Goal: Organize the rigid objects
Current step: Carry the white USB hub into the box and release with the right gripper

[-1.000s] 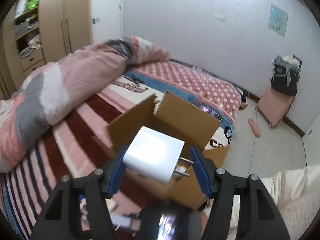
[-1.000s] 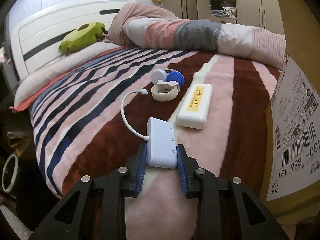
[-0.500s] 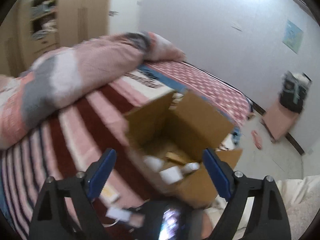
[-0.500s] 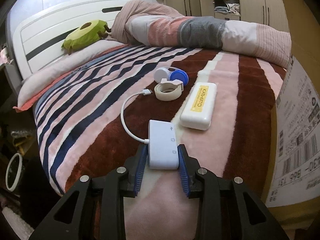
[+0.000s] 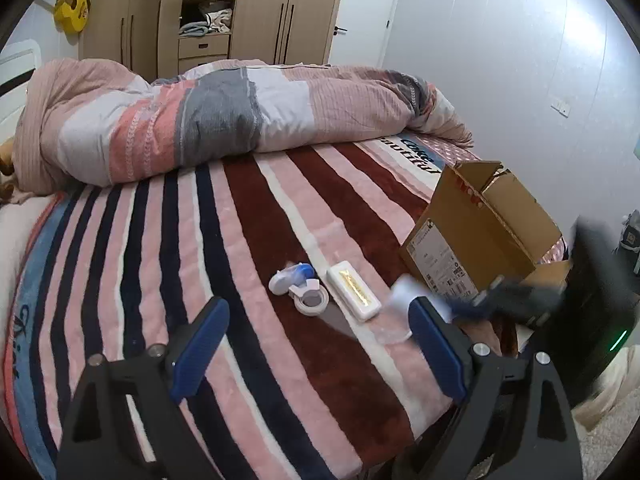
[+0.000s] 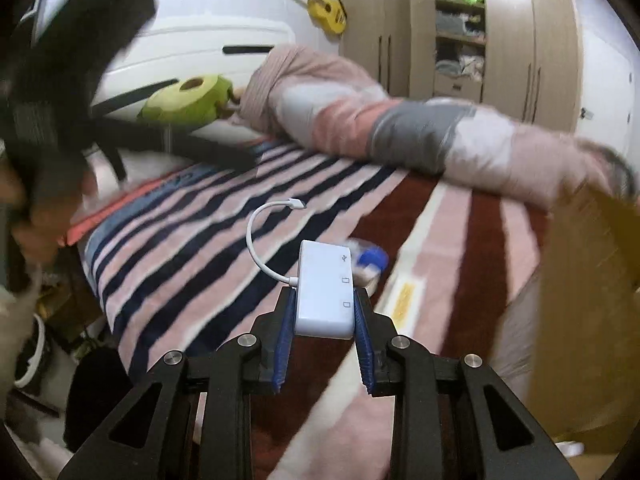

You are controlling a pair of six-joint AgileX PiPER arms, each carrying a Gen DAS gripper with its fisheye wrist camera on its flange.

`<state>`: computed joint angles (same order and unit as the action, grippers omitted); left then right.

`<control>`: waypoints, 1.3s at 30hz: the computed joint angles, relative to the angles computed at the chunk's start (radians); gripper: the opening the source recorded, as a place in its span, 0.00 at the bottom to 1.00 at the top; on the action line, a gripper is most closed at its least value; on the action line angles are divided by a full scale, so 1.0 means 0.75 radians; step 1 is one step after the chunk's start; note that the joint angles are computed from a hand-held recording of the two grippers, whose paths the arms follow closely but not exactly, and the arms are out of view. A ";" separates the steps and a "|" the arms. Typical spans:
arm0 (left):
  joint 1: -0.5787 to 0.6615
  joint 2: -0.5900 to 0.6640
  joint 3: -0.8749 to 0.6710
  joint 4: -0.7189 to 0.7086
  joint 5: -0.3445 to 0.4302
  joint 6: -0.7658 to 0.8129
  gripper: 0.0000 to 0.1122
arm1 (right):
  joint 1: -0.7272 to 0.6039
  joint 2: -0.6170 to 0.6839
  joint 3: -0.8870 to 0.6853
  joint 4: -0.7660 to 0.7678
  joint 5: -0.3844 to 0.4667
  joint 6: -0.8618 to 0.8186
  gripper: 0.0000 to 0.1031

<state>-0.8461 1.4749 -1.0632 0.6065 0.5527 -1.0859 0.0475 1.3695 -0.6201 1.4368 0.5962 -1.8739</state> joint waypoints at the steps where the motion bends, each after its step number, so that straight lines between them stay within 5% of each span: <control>1: 0.004 -0.001 0.013 -0.005 -0.024 -0.004 0.80 | -0.070 -0.046 -0.040 -0.107 0.058 0.118 0.23; 7: 0.010 0.066 -0.022 -0.035 -0.080 0.021 0.80 | -0.438 -0.101 -0.253 -0.403 0.254 0.378 0.23; 15: 0.049 0.211 -0.102 -0.108 -0.140 0.093 0.80 | -0.604 0.027 -0.427 -0.776 0.189 0.647 0.24; 21: 0.084 0.435 -0.235 -0.281 -0.210 0.250 0.80 | -0.639 0.067 -0.428 -0.748 0.179 0.581 0.41; 27: 0.100 0.783 -0.513 -0.564 -0.234 0.519 0.55 | -0.684 0.110 -0.459 -0.688 0.251 0.521 0.41; 30: 0.084 0.919 -0.667 -0.433 -0.125 0.372 0.42 | -0.716 0.128 -0.472 -0.656 0.282 0.498 0.41; 33: 0.087 0.942 -0.666 -0.303 -0.177 0.219 0.42 | -0.747 0.143 -0.477 -0.621 0.308 0.462 0.41; 36: 0.071 0.986 -0.735 -0.173 -0.115 0.070 0.40 | -0.760 0.150 -0.481 -0.602 0.333 0.452 0.41; 39: 0.048 1.015 -0.781 -0.068 -0.058 -0.044 0.29 | -0.766 0.148 -0.479 -0.588 0.358 0.443 0.41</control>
